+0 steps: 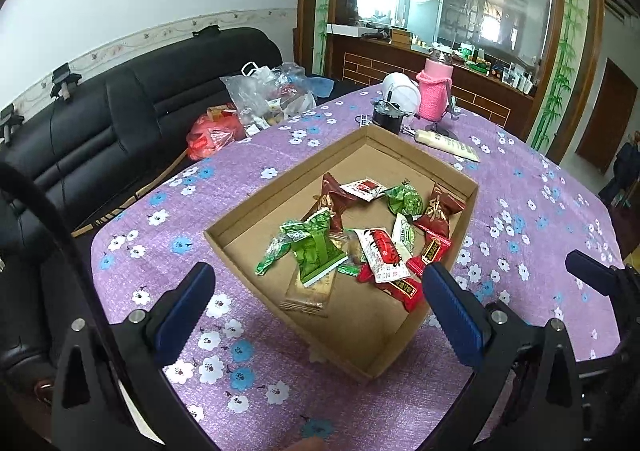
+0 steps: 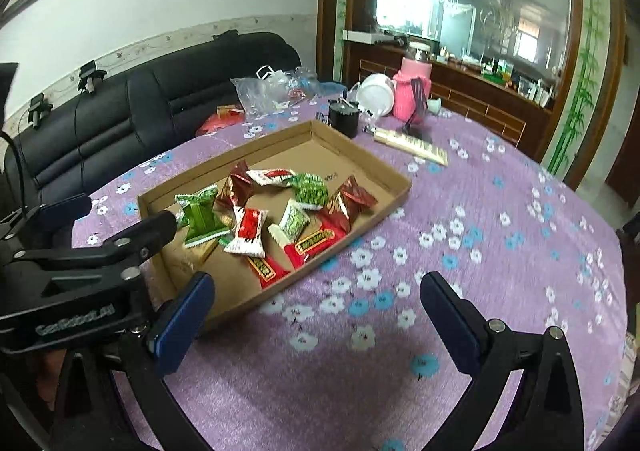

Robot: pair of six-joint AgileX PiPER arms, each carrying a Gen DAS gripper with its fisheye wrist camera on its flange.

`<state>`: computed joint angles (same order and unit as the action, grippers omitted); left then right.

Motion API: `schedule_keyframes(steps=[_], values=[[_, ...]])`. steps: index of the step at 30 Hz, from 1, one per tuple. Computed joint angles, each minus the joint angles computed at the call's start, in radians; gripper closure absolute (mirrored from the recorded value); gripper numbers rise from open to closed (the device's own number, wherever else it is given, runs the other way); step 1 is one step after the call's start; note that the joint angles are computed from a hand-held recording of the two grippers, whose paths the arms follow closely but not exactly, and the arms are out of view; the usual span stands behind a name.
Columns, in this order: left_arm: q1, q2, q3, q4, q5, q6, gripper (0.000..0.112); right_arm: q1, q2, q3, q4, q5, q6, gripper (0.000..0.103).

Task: Organize snacks

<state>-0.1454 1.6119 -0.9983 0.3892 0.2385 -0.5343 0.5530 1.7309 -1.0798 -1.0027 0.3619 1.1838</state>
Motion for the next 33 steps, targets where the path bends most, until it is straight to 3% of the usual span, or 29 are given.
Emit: schedule_keyframes(steps=[10, 18, 22, 33], values=[[0.006, 0.013, -0.026, -0.065, 0.031, 0.073, 0.009, 0.002, 0.023, -0.033, 0.047, 0.015, -0.055, 0.001], [0.005, 0.032, -0.059, -0.239, 0.060, 0.277, 0.009, -0.006, 0.023, -0.026, 0.058, 0.014, -0.062, 0.001], [-0.003, 0.046, -0.074, -0.187, 0.076, 0.218, 0.009, -0.016, 0.019, -0.014, 0.060, 0.005, -0.068, 0.001], [0.000, 0.066, -0.086, -0.219, 0.063, 0.257, 0.009, -0.033, 0.012, -0.009, 0.103, -0.002, -0.115, 0.001]])
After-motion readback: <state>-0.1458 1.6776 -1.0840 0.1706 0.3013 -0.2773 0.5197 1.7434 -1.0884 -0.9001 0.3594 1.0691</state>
